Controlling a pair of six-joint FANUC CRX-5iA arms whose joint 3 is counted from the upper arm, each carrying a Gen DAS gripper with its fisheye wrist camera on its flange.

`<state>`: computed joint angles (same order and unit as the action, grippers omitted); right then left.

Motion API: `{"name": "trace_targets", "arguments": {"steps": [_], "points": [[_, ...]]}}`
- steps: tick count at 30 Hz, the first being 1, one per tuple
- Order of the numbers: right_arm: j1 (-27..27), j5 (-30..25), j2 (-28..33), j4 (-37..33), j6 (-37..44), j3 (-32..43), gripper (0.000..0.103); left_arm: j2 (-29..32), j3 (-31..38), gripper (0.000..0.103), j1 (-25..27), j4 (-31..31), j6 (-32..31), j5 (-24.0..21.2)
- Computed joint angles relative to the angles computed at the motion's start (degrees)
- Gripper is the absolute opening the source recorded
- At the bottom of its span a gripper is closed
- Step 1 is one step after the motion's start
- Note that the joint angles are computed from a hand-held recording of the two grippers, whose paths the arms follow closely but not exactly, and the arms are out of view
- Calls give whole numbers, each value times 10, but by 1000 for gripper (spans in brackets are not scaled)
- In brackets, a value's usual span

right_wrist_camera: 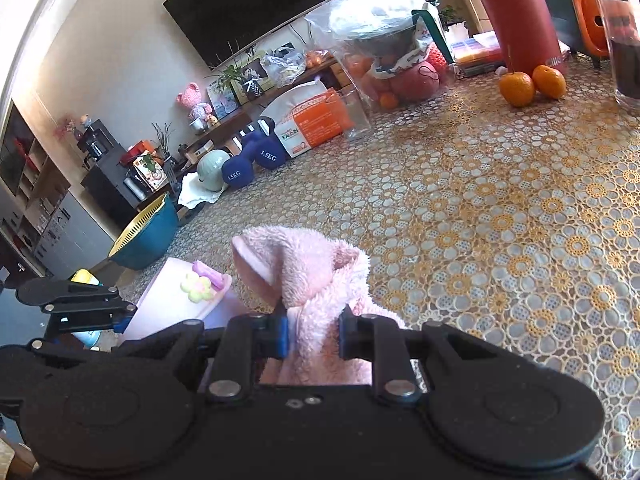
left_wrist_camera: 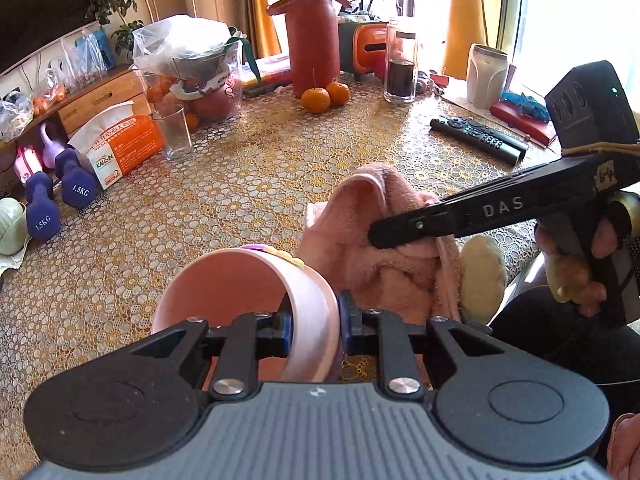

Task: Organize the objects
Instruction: 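Wipe the mug rim with the towel in the right tool while the left tool holds the mug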

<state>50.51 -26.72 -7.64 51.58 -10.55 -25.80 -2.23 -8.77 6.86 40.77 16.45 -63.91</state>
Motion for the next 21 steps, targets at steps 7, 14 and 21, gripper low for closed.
{"name": "trace_targets", "arguments": {"steps": [7,14,21], "points": [[-21,129,-26,22,-7,-31,20,-9,-16,21,18,56,-32,-48],[-22,129,-6,-13,2,-15,20,-15,-22,20,23,64,-42,-57],[-19,94,-28,5,-25,-31,21,-17,-15,20,14,55,-55,-31]]}}
